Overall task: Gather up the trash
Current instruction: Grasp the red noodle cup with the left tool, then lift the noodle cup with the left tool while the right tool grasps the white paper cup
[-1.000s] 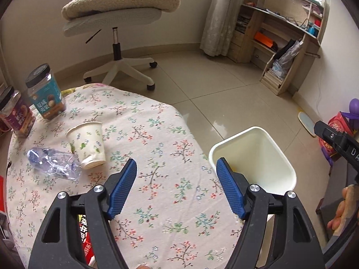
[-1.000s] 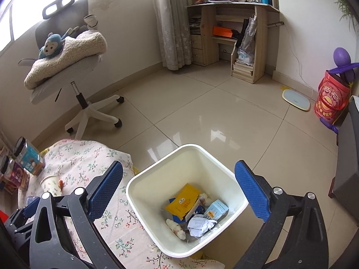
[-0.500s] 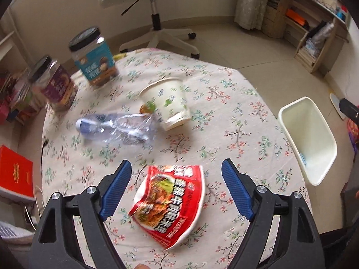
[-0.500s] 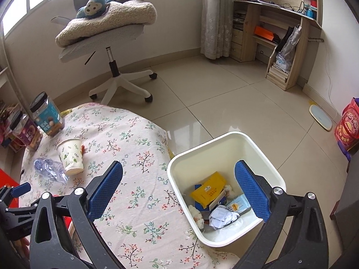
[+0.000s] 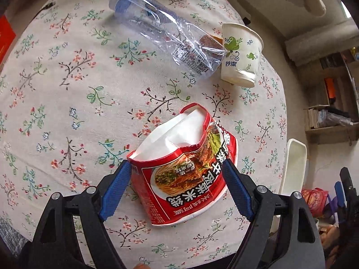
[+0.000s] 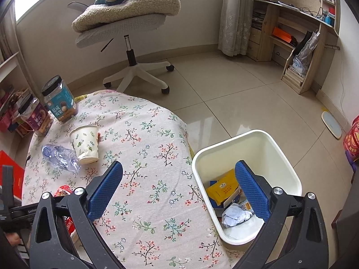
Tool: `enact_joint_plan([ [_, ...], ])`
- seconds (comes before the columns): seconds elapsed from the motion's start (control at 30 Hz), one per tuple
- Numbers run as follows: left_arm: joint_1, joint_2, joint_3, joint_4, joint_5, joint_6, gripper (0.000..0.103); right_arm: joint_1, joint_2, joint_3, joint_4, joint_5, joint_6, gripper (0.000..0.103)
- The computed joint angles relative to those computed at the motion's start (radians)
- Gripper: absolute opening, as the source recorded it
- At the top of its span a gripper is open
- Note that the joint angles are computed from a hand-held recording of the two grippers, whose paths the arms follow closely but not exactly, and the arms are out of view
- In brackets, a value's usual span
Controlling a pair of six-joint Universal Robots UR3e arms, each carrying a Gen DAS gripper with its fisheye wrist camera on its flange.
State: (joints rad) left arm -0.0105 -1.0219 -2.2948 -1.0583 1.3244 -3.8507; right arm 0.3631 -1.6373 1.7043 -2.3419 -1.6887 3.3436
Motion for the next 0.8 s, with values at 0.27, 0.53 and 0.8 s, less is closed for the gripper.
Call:
enact_joint_plan([
  [0.27,-0.003,-0.040,-0.109,0.202,-0.112,-0.076,0.085,-0.016,0.004,0.010,0.011,0.006,-0.011,0.096],
  [0.53,-0.149,-0.217,-0.081,0.418,-0.038,-0.187,0.091,-0.049,-0.009,0.028,0.024,0.027,-0.012,0.096],
  [0.8,-0.264,-0.327,0.035,0.503,0.027,-0.165,0.069,-0.027,0.022,-0.003,0.035,0.037,0.003,0.096],
])
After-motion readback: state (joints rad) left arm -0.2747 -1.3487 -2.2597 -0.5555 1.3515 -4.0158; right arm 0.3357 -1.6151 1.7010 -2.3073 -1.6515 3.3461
